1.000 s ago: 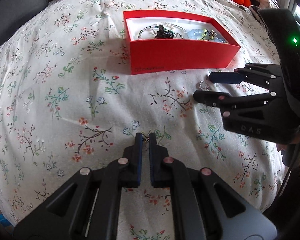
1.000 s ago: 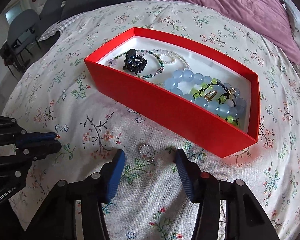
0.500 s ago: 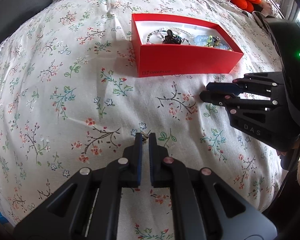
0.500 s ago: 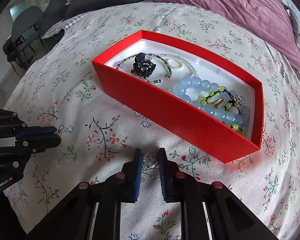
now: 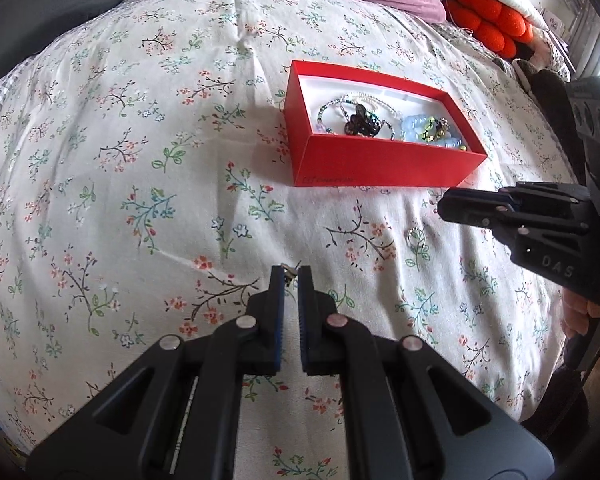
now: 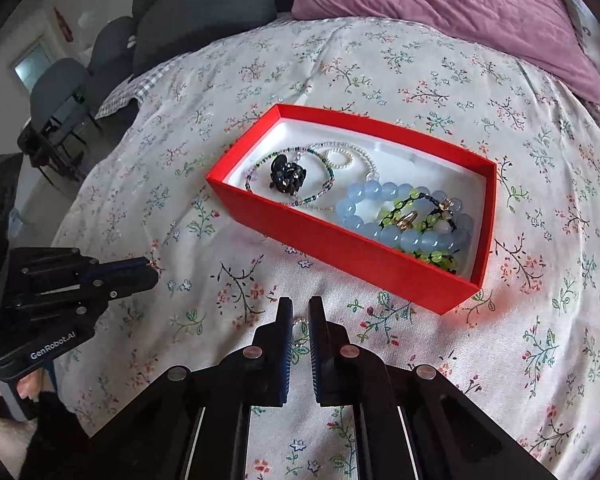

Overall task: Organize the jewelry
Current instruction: 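Carry the gold charm with the left tool while the right tool carries the ring to the box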

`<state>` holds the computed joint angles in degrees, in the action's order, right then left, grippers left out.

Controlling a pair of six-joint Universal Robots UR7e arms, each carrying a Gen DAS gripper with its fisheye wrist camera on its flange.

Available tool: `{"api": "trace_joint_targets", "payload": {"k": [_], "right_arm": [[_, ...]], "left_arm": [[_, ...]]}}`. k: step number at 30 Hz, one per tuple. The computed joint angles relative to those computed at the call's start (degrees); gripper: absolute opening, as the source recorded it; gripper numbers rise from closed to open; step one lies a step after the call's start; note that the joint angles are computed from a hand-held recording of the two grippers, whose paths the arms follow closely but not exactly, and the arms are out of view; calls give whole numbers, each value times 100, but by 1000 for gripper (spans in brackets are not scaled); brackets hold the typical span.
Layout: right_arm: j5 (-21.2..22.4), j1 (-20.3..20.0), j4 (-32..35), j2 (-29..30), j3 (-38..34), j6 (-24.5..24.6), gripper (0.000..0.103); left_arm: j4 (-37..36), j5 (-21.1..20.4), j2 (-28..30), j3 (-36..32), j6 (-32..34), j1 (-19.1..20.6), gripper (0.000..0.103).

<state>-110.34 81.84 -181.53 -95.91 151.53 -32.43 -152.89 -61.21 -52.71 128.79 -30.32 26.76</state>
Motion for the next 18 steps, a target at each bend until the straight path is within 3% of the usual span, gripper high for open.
{"api": "trace_joint_targets", "payload": {"k": [2,5,7,11,14,16,18], "right_arm": [[53,-9,-129,-35,60,-99,9],[-111,18,-151,107,80,-283,32],[-330,91,-535,469,91,-497,71],[-518,92,-1307,983,198,-1068,71],[-682,60,-1720,1410,211,-1420,56],[-705,35,-2328,1762,294,-1841,53],[-601,-16,-2516,1850,341,-2102,47]], "left_arm": [[16,-15,9,2,1,-2,7],[77,-39,43,-1,21,-14,7],[110,-62,73,5,41,-27,7],[175,-98,117,-2,81,-44,7],[182,-127,154,-15,102,-52,7],[166,-145,156,-9,125,-56,7],[155,-154,156,-1,149,-54,7]]}}
